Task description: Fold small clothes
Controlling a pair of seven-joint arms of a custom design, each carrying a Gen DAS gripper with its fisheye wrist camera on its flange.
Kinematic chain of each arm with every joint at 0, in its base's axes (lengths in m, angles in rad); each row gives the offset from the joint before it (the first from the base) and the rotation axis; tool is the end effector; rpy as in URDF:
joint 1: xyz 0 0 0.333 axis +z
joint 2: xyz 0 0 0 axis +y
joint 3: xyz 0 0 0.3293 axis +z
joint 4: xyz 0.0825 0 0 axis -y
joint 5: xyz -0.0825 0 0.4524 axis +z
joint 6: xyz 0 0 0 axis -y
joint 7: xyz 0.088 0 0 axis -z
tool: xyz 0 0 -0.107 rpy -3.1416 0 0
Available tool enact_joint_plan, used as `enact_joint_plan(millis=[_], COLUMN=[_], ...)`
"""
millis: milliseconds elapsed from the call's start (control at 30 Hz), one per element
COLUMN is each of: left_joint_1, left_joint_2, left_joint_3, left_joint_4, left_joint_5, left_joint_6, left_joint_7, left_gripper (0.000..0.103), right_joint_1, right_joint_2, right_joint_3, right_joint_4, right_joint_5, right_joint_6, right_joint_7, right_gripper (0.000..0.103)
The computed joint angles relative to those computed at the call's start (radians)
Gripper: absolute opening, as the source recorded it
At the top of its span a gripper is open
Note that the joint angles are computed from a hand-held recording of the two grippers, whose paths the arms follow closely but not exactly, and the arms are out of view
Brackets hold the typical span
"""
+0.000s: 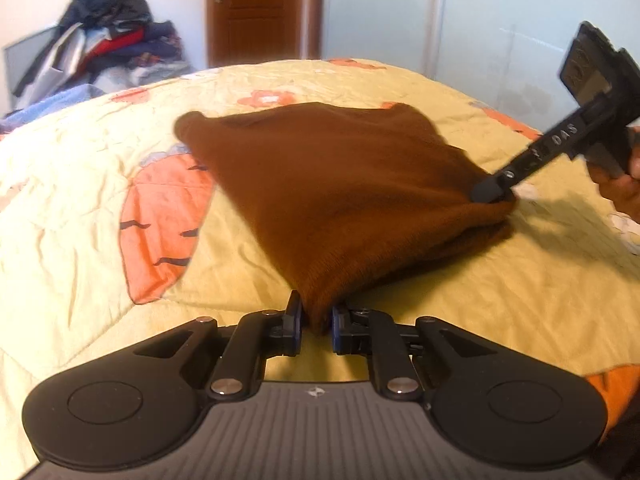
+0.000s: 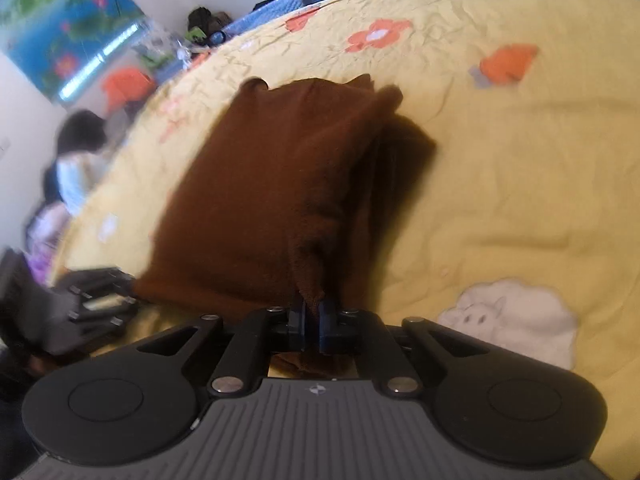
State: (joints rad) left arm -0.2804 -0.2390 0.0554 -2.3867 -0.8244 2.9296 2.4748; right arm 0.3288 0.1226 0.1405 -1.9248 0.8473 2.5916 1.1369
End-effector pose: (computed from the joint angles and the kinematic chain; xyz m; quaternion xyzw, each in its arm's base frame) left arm 0.5499 -0.0772 0.4630 -0.5089 0.7527 -0.3597 0.2123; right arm 0.6228 0.2964 0.4643 -0.7344 0.5533 0.0532 0.3894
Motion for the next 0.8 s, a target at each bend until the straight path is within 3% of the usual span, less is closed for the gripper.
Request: enact_joint_plan(millis=[33,67,100,133,167,200,267,333,433,500,600,633,667,700,800], left_joint_1=[-0.020,-0.027,-0.021,-0.005,0.013,0.029,0.048,0.066,0.114,0.145,0.161,0.168,0.171,0.161,0.174], left_joint_2=[-0.017,-0.035,-0.037,-0.041,-0.040,-0.024,0.029,0.117,0.294,0.404,0.491,0.516,0.544,0.563,0.570], left_joint_3=[0.032,0.061,0.093,0.114,0.133,0.146,0.158,0.161,0.144,0.123,0.078,0.067,0.061,0.062,0.029], left_joint_4=[0.000,0.002,0.021,0.039,0.060,0.088,0.147,0.231,0.396,0.503,0.611,0.645,0.683,0.707,0.723], left_joint_5=[-0.052,-0.101,-0.152,-0.184,-0.221,-0.268,-0.420,-0.571,-0.593,-0.583,-0.537,-0.505,-0.442,-0.347,-0.279], left_joint_6=[-0.034,-0.081,-0.155,-0.229,-0.294,-0.327,-0.316,-0.317,-0.420,-0.497,-0.475,-0.484,-0.507,-0.502,-0.463], left_joint_7=[0.056,0.109,0.152,0.158,0.146,0.126,0.104,0.069,-0.160,-0.285,-0.304,-0.327,-0.375,-0.434,-0.389], left_gripper=[0.015,0.017,0.020,0.023,0.035,0.059,0.097,0.099,0.098,0.098,0.091,0.082,0.039,0.017,0.015], right_joint_1=[-0.001,-0.004,-0.011,-0.014,-0.014,-0.015,-0.028,-0.043,-0.054,-0.070,-0.075,-0.080,-0.079,-0.072,-0.114], right_joint_2=[-0.006,-0.007,-0.011,-0.018,-0.024,-0.025,0.007,0.081,0.225,0.303,0.370,0.379,0.388,0.394,0.377], right_joint_3=[0.001,0.001,0.001,0.002,0.002,0.003,-0.001,-0.004,-0.007,0.012,0.042,0.053,0.055,0.044,0.098], right_joint_4=[-0.001,0.005,0.007,0.004,-0.001,-0.002,0.042,0.120,0.274,0.364,0.442,0.451,0.461,0.466,0.419], right_joint_5=[0.006,0.017,0.058,0.096,0.134,0.183,0.283,0.327,0.238,0.205,0.131,0.117,0.090,0.046,0.111], right_joint_6=[-0.009,-0.022,-0.035,-0.016,0.030,0.076,0.096,0.101,0.085,0.037,0.032,0.034,0.027,0.007,0.049], right_joint_7=[-0.011,-0.020,-0.045,-0.066,-0.087,-0.114,-0.148,-0.116,0.072,0.127,0.139,0.140,0.159,0.205,0.142], right_gripper=[0.021,0.038,0.063,0.076,0.094,0.097,0.097,0.097,0.092,0.090,0.083,0.075,0.044,0.027,0.026])
